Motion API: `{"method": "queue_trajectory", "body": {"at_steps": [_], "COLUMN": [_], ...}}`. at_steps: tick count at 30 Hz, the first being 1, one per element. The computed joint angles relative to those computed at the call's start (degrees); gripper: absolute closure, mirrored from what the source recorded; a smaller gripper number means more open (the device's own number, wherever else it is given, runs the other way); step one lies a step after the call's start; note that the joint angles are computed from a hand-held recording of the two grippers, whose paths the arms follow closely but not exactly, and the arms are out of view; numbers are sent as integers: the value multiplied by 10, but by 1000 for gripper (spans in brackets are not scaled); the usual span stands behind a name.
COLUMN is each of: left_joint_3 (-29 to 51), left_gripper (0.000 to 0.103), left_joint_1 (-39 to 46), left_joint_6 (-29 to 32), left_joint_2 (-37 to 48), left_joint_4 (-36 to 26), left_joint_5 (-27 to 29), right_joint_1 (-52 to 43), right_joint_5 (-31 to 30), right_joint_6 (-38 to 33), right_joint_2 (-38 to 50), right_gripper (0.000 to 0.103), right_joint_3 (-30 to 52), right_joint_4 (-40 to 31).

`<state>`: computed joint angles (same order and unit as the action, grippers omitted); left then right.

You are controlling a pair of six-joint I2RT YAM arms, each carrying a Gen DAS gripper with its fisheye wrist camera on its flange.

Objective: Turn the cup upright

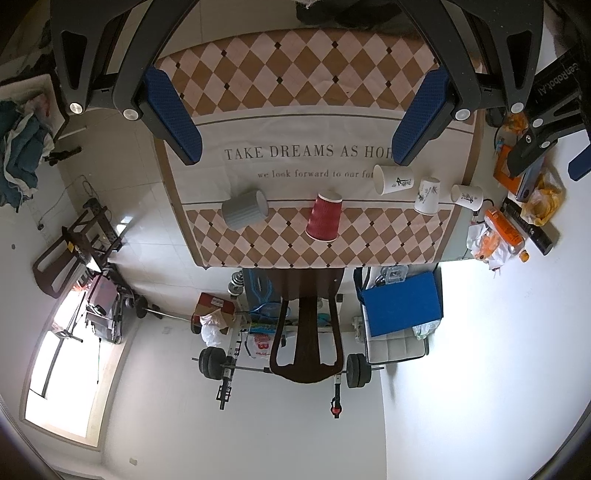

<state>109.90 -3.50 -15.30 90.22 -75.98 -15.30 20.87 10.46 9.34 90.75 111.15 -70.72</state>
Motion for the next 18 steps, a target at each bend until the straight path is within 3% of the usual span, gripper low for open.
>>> {"method": "queue_trajectory", "body": {"at_steps": [3,6,11,15,18], "left_joint_3": [29,6,-91,-119,-85], "left_gripper": [0,0,0,0,0], "left_joint_1": [5,18,66,114,146], "left_joint_6": [-12,-18,2,36,71], "left_joint_2": [36,60,89,148,231], "left_joint_4": [-14,11,89,136,159], "left_joint_5": [-9,-25,-37,-27,-17], "right_joint_1": [-13,-18,-12,-1,11], "right_joint_5": [-16,-29,-31,-27,-16], "right_joint_6": [-6,-11,-17,-2,12], "right_joint_2": [18,55,130,227,323], "right_gripper": [0,0,0,0,4], "right_joint_3": [14,-8,-43,-36,19], "right_joint_4": [-10,16,67,94,95]}}
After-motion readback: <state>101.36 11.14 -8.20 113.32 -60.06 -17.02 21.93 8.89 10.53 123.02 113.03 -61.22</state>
